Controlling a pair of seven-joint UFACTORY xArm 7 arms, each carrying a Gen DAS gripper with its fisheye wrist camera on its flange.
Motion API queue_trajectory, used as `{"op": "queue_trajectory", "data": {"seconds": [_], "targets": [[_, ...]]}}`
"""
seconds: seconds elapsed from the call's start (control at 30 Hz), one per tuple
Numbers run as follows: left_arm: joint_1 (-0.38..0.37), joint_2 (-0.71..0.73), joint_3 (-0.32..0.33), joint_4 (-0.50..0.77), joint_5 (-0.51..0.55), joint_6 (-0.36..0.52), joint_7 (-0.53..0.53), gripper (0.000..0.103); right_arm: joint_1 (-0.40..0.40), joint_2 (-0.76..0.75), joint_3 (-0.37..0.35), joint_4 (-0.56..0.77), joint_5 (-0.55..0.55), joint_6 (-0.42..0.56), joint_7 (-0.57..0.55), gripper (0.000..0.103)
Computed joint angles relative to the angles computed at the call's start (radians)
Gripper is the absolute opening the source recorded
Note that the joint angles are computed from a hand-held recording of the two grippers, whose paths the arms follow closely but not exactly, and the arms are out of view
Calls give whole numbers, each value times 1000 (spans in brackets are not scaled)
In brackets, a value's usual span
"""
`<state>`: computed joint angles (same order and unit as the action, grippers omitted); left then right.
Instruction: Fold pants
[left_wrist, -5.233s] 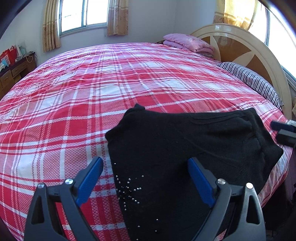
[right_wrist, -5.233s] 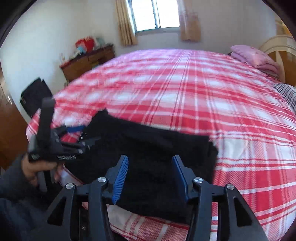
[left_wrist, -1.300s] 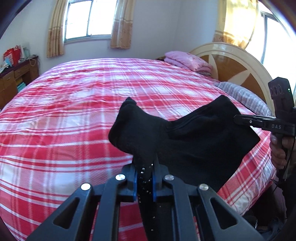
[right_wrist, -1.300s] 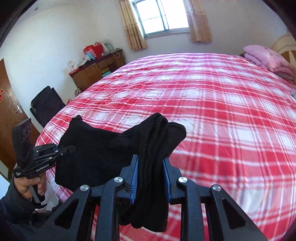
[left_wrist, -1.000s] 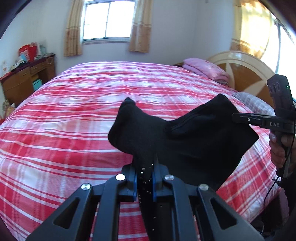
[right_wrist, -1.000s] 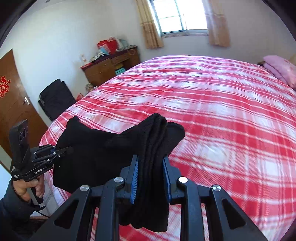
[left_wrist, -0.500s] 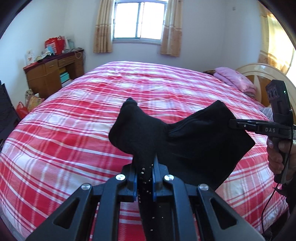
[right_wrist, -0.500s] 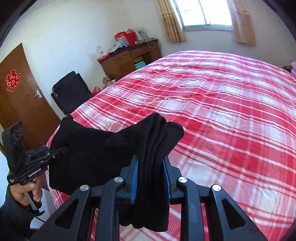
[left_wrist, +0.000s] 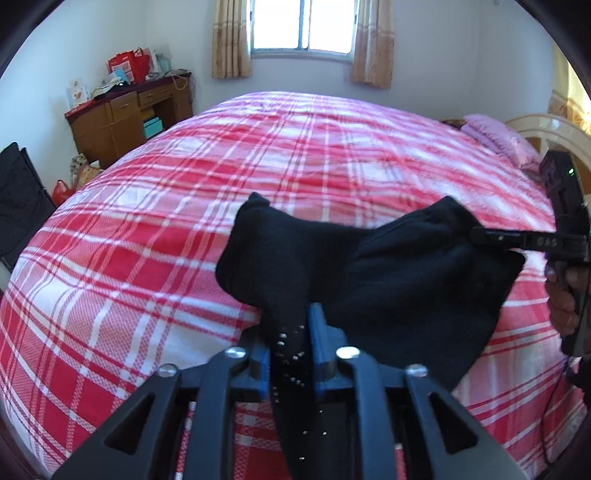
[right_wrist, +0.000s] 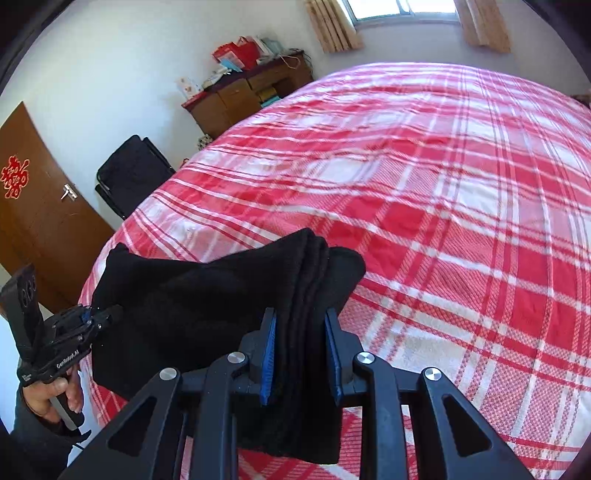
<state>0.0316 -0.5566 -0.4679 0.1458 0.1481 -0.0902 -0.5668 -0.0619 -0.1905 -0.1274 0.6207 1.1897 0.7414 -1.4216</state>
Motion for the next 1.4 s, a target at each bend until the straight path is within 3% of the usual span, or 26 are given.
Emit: {"op": "queue_trajectory", "data": {"seconds": [0.07,0.13,0.2,0.27,0.33,0.5,0.6,0.77,1.03,1.1,1.2,1.4], "targets": [[50,3,-71,2,6,2,-17,33,-6,21,-6,8,7,7,13,29],[80,-11,-111,-3,12,6,-38,39,-14,28,-4,9,11,3,25,46],[98,-35,-135,-15,17,12,-61,48,-23,23,-7,0,25,-11,30,51],[125,-91,-178,-29,15,42,-111,66,-38,18,-19,-5,29,1,43,57],[134,-124,-193,-37,27,69,-155,73,-57,-1,-31,-24,38,-9,51,62],[142,-245,-266,-46,52,177,-303,75,-115,-139,-81,-122,26,-101,65,62],[62,-294,-215,-73,69,203,-330,75,-168,-258,-151,-179,-68,-79,81,62],[-100,-457,-139,-93,97,325,-373,75,-281,-499,-251,-277,-289,-37,114,62],[-306,-679,-79,-66,170,489,-422,79,-437,-880,-357,-362,-595,104,148,69],[-331,-711,-80,-53,188,520,-426,83,-451,-945,-394,-356,-639,174,175,69],[-350,-767,-95,-37,214,557,-433,96,-472,-1063,-420,-379,-693,225,196,70],[-370,-812,-98,-25,236,571,-439,97,-478,-1213,-446,-406,-765,309,235,70]]}}
